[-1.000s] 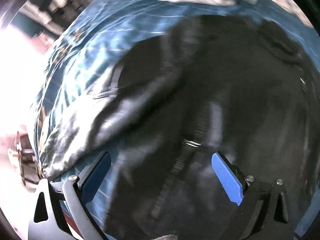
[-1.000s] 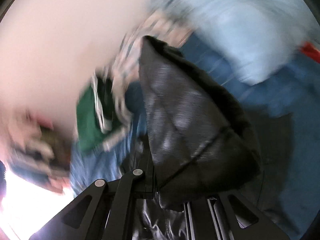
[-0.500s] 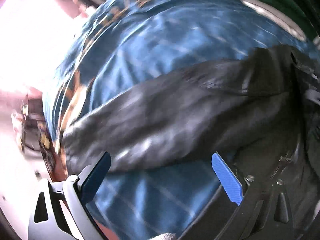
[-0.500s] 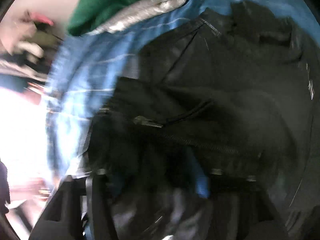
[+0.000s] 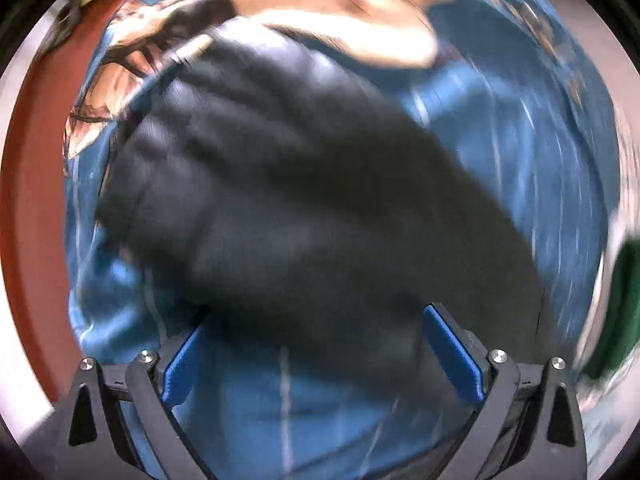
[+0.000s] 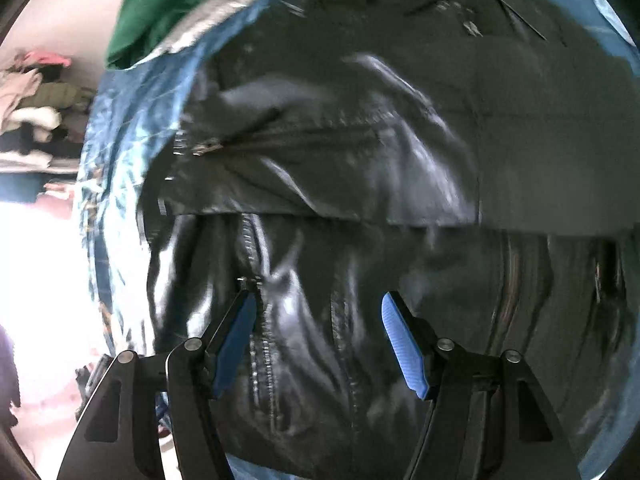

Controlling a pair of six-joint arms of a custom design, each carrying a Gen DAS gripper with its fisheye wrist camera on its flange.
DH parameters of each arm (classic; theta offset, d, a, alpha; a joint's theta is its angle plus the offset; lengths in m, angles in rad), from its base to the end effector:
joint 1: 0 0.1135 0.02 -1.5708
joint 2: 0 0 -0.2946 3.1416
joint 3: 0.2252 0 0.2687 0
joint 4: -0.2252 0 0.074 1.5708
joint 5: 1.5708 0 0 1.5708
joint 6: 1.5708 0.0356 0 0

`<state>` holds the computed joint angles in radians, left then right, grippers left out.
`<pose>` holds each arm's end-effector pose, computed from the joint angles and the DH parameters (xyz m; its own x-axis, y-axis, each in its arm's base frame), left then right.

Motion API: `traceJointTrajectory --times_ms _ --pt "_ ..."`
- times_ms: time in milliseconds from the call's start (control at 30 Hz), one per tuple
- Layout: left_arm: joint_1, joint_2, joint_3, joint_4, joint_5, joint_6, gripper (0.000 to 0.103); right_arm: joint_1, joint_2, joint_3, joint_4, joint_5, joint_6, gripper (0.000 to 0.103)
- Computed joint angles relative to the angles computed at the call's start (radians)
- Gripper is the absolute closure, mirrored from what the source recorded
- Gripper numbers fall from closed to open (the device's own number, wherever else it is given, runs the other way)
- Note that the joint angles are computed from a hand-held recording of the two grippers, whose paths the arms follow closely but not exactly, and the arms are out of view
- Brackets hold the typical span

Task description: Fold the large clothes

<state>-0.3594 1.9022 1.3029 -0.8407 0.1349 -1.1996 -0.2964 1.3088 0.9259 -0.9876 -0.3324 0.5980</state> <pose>0.3542 -0.1382 0.1855 -0.6767 -0.7322 0.0770 -0.7325 0.6592 -0.1699 0.2238 -0.0562 0.2503 -0.6541 0.7562 0.0156 0.7045 0.6017 0.3763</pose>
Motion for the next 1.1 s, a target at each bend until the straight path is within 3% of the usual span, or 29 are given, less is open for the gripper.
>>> traceJointTrajectory --times_ms 33,67,100,167,333,500,633,700,767,833,933,1033,1067,1100 --pt "0.003 0.021 0.033 -0.023 -0.036 -0.013 0.017 0.024 -0.016 -0.017 0.025 0.028 0.049 0.036" --pt "0.0 0.044 0.082 -0.054 -0.081 -0.013 0.029 0.051 -0.02 -0.029 0.054 0.054 0.092 0.035" --pt "-0.009 0.07 0.143 -0.096 -0.136 0.001 0.057 0.086 -0.04 -0.048 0.09 0.099 0.156 0.035" --pt "-0.023 0.111 0.247 -0.152 -0.226 0.053 0.092 0.149 -0.054 -0.07 0.155 0.161 0.243 0.036" --pt "0.023 0.138 0.352 -0.029 -0.238 0.251 0.096 0.241 0.055 -0.015 0.173 0.189 0.274 0.036" --pt "0.099 0.153 0.296 0.191 -0.047 0.328 0.096 0.295 0.142 0.061 0.131 0.205 0.212 0.036" --pt "0.101 0.156 0.192 0.295 0.074 0.268 0.089 0.313 0.163 0.079 0.11 0.213 0.238 0.036" --pt "0.121 0.157 0.101 0.42 0.17 0.185 0.081 0.316 0.18 0.091 0.093 0.23 0.261 0.034" --pt "0.13 0.125 0.022 0.533 0.198 0.09 0.075 0.331 0.218 0.13 0.034 0.292 0.279 0.029" --pt "0.127 0.11 0.002 0.565 0.192 0.048 0.071 0.352 0.266 0.178 -0.032 0.366 0.289 0.027" --pt "0.102 0.144 0.098 0.46 0.124 0.047 0.071 0.389 0.344 0.27 -0.148 0.491 0.309 0.026" --pt "0.069 0.209 0.271 0.278 0.03 0.112 0.074 0.426 0.407 0.359 -0.247 0.598 0.328 0.026" --pt "0.056 0.248 0.363 0.183 -0.013 0.151 0.078 0.434 0.425 0.38 -0.269 0.622 0.332 0.026" --pt "0.048 0.276 0.425 0.134 -0.046 0.179 0.094 0.444 0.449 0.41 -0.297 0.655 0.337 0.026"
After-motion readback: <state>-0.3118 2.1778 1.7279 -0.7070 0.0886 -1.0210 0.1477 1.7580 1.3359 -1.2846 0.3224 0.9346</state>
